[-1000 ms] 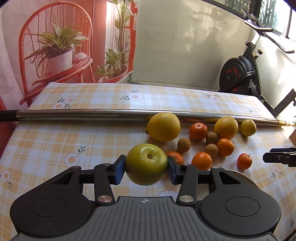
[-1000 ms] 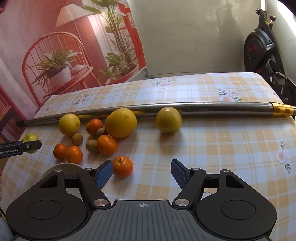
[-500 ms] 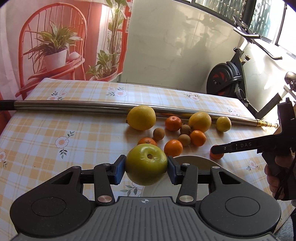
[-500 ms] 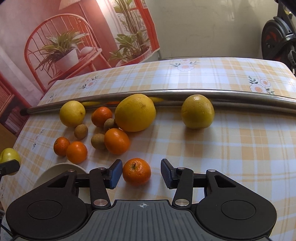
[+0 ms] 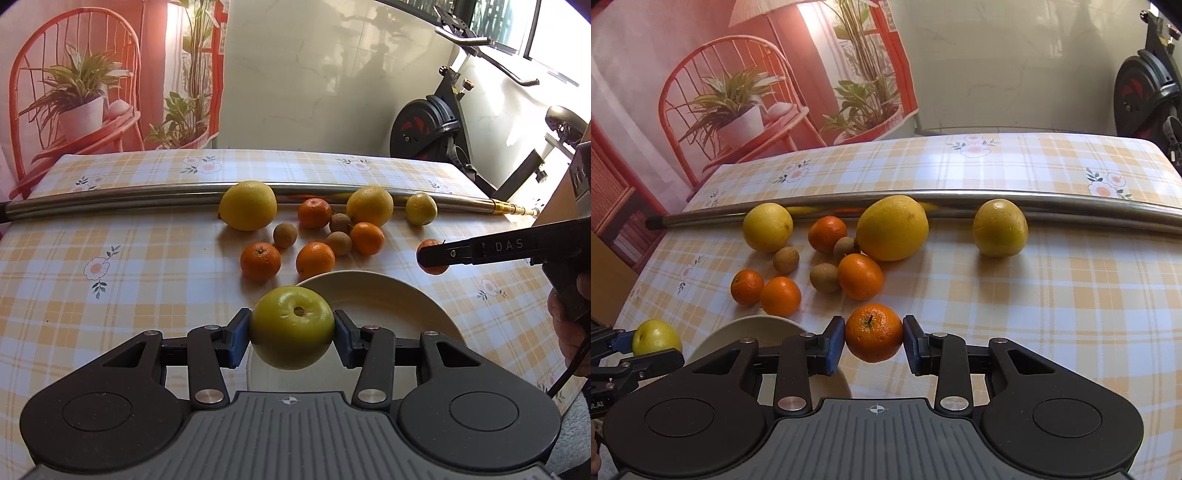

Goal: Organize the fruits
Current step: 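Grasp a tangerine with the right gripper while the left gripper lifts the green apple, then carry the apple and tangerine into the white plate and open both grippers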

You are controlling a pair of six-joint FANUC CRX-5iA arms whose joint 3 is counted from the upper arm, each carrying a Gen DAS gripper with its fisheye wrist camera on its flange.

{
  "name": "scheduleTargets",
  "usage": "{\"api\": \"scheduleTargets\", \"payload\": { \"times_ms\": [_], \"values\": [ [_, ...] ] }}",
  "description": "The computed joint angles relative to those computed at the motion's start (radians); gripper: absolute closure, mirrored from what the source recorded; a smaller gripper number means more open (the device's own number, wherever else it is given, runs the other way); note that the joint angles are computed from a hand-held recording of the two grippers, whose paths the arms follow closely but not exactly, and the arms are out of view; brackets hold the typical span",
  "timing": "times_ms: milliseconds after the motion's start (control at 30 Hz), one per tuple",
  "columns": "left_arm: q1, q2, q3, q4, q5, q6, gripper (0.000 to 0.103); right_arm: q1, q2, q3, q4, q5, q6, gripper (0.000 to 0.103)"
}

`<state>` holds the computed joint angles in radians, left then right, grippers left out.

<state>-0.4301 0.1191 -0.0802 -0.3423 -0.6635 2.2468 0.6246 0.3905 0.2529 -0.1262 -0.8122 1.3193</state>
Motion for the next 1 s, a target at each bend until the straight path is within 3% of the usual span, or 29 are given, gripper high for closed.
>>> {"api": "scheduleTargets", "payload": {
  "times_ms": [200,400,700,1000],
  "values": [
    [-0.019,0.005,-0.010,0.004,0.006,-0.030,0.053,0.035,-0.104,-0.094,-0.020,0.027,0.038,0.072],
    [-0.040,0.023,0.001,-0.004,-0.028,-0.058,0.053,0.062,-0.140,-0.124,-0.031,-0.031,0.055,0.072],
    [-0.062,0.042,0.018,-0.014,-0.067,-0.081,0.053,0.091,-0.119,-0.116,-0.004,-0.121,0.058,0.072],
    [-0.058,0.044,0.023,-0.021,-0.096,-0.065,0.053,0.089,-0.107,-0.106,0.002,-0.145,0.063,0.072]
  ]
}}
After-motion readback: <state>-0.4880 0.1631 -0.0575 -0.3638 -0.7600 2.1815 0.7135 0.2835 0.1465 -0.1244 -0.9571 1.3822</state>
